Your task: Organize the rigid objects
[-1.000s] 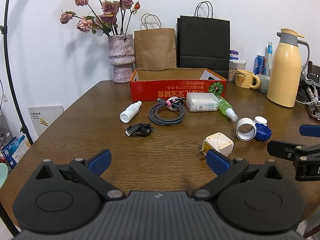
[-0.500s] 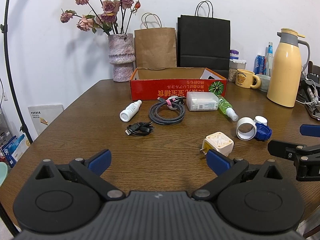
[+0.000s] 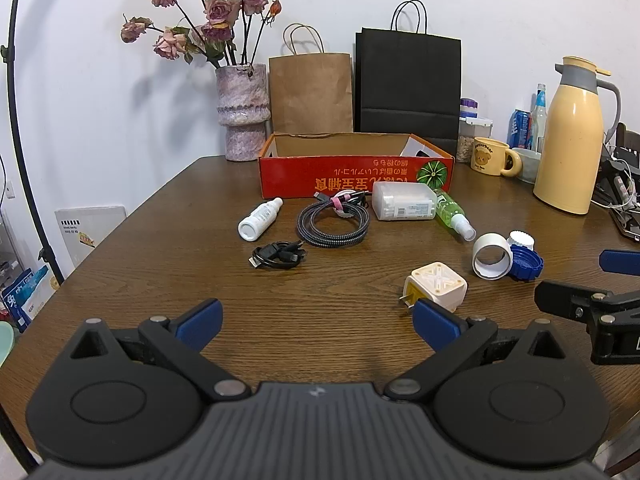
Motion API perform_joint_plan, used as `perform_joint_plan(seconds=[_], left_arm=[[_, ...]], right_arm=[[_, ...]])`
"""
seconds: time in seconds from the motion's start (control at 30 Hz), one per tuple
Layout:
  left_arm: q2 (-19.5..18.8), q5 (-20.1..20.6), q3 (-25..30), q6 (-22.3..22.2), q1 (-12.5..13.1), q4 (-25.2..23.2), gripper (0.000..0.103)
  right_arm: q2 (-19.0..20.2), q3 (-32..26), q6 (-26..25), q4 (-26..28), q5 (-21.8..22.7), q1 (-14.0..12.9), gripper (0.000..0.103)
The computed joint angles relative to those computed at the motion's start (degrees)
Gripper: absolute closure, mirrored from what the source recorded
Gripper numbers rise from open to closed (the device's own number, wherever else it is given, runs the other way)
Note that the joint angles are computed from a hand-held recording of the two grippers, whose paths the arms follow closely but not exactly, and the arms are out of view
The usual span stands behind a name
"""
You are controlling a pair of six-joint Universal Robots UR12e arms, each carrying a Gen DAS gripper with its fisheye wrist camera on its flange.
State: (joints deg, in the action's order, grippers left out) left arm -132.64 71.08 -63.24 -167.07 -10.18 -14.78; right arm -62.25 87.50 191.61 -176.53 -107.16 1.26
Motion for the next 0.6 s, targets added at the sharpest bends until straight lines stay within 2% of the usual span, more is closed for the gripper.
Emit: perform_joint_plan(seconds=[0.6], left_arm=[[-0.5, 0.5, 1.2, 0.0, -0.8, -2.3, 0.0]], right_arm=[[0.1, 0.6, 0.0, -0.4, 0.1, -0.6, 0.0]])
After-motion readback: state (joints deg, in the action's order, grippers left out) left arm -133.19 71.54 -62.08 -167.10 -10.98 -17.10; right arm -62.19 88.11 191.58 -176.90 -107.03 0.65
